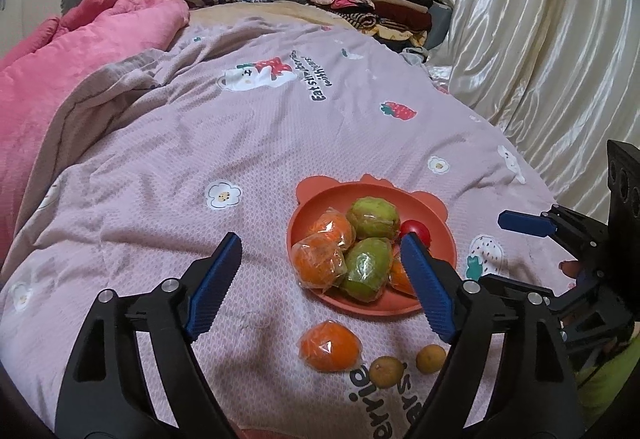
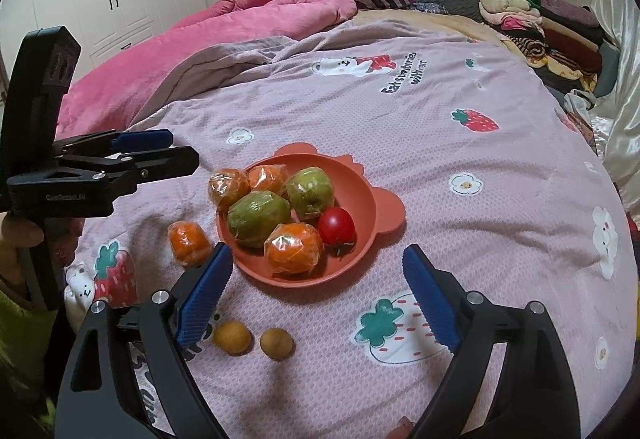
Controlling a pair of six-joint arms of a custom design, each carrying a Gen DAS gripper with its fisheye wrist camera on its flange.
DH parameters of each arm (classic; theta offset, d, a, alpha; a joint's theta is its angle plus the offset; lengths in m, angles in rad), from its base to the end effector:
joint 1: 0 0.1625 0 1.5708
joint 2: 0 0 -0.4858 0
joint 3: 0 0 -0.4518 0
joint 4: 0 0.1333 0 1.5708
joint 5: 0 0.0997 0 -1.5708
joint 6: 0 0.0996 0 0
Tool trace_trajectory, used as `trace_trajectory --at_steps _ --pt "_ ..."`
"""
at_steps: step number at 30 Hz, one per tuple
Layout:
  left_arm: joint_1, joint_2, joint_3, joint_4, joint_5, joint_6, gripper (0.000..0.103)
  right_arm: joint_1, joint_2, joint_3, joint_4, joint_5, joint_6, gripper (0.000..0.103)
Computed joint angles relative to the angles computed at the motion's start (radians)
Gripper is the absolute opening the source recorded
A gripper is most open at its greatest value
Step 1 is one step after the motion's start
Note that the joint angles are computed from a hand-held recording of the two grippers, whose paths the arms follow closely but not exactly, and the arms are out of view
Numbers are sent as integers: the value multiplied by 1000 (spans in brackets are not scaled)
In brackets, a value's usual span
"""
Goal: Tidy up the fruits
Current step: 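Withdraw both tools from the plate toward the remaining fruits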
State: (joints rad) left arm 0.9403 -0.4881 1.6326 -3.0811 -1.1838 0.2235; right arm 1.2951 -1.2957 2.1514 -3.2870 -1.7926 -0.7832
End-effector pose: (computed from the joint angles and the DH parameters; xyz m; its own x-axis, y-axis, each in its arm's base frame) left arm -0.2994 -0.7001 -0.0715 -0.6850 0.5932 -0.4230 0.7203 0.6387 -0.2707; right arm -0.0471 -0.5758 0.3011 -0.7583 -0.1408 0.6366 -0.5045 0.7452 -0.4361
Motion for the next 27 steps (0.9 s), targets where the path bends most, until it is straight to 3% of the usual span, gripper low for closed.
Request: trace_trajectory --at_steps 4,13,27 --pt "-5 -6 13 -17 7 0 81 7 -3 10 -22 -15 0 94" --pt "-15 -20 37 -41 23 -8 93 15 -17 29 -42 -29 3 95" --pt "-28 -65 96 -74 43 -24 93 41 -32 64 -56 -32 -8 96"
